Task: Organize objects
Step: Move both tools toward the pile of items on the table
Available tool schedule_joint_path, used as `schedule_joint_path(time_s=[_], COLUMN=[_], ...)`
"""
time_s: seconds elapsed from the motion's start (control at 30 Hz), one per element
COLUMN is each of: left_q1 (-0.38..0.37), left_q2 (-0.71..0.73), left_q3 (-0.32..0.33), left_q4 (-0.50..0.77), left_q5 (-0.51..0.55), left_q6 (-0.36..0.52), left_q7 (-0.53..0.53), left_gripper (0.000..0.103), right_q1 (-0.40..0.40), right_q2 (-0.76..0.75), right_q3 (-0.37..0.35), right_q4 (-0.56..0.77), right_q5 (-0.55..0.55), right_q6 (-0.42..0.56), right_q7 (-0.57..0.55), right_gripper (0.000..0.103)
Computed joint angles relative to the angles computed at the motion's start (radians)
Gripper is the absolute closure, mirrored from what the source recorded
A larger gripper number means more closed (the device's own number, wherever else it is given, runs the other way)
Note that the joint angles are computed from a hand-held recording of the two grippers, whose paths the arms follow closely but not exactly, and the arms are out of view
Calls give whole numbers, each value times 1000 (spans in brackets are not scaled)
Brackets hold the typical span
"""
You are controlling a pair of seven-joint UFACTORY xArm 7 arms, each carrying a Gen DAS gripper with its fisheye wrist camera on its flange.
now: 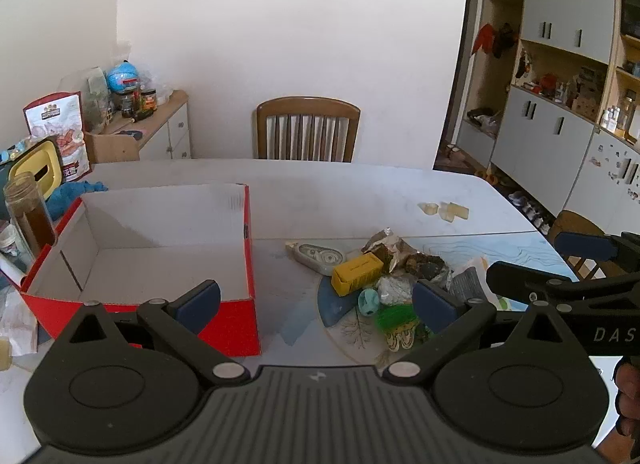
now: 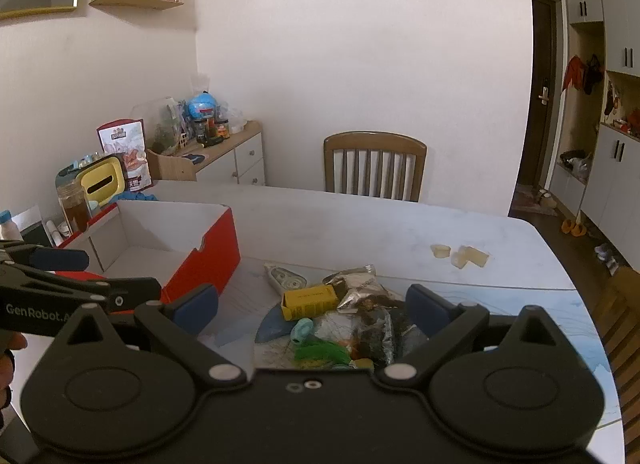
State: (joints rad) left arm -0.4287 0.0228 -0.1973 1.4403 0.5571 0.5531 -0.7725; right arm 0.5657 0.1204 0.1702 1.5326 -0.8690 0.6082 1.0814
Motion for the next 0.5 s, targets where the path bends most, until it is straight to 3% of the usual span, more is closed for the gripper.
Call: schedule_joint_path(time_s=[0.5], left_q1=[33], left_q2=[47], left_q3=[21], left_q4=[15], left_q5=[-235], left_q6=[-93], left_q7=[277], left_gripper=[0], right_q1=[52], right_q2=[51], right_q3=[-24], right_q4=[74], right_q5=[-47], right_q6=[117], right_q7=[92], right_gripper=[4])
